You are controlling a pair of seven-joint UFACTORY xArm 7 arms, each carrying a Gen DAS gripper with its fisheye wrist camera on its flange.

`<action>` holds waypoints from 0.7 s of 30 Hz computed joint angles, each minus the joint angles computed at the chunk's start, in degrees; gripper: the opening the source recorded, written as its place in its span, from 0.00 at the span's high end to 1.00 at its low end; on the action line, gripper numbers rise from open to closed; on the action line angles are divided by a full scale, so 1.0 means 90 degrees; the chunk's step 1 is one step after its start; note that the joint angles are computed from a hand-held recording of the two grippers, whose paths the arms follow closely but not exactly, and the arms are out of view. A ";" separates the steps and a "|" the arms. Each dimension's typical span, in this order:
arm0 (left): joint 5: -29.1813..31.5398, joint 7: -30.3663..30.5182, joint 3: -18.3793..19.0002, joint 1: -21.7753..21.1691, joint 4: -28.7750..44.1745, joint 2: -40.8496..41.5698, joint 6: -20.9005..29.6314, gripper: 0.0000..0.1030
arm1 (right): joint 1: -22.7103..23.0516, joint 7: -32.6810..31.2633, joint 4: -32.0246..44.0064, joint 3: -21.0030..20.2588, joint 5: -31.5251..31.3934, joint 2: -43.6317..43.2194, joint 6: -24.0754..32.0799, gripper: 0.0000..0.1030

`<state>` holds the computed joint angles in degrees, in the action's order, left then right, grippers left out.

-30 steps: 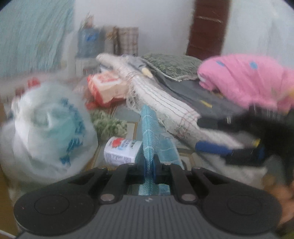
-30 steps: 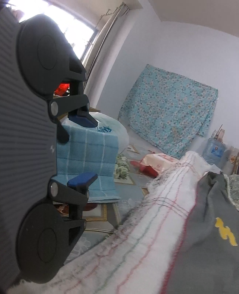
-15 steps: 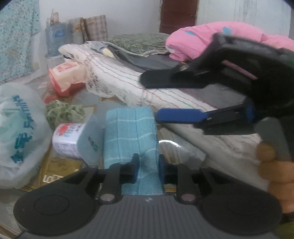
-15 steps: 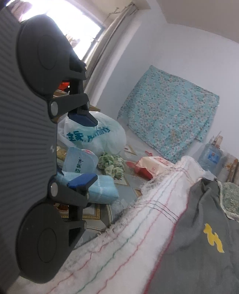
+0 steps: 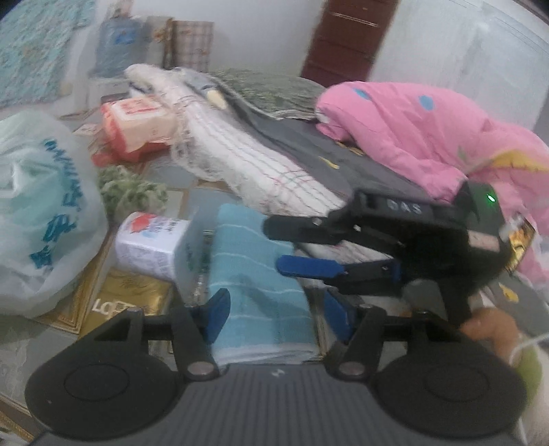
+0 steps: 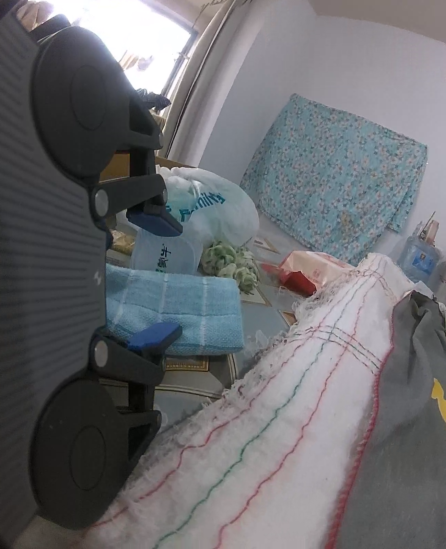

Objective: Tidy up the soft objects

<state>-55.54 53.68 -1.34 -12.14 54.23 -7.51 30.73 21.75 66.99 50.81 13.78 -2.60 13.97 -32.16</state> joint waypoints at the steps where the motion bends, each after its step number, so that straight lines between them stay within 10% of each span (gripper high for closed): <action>1: 0.0089 -0.0143 -0.0017 0.0015 0.0028 0.0038 -0.0032 0.40 | 0.0002 -0.0018 0.0000 -0.0006 -0.0007 -0.0015 0.0029 0.46; 9: 0.1877 -0.1915 -0.0291 0.0113 0.0306 0.0552 -0.0304 0.41 | -0.0074 0.0051 -0.0016 0.0020 -0.0152 0.0003 -0.0019 0.47; 21: 0.2211 -0.2435 -0.0431 0.0189 0.0680 0.0908 -0.0056 0.41 | -0.0230 0.0283 -0.0129 0.0033 -0.0526 -0.0009 -0.0181 0.47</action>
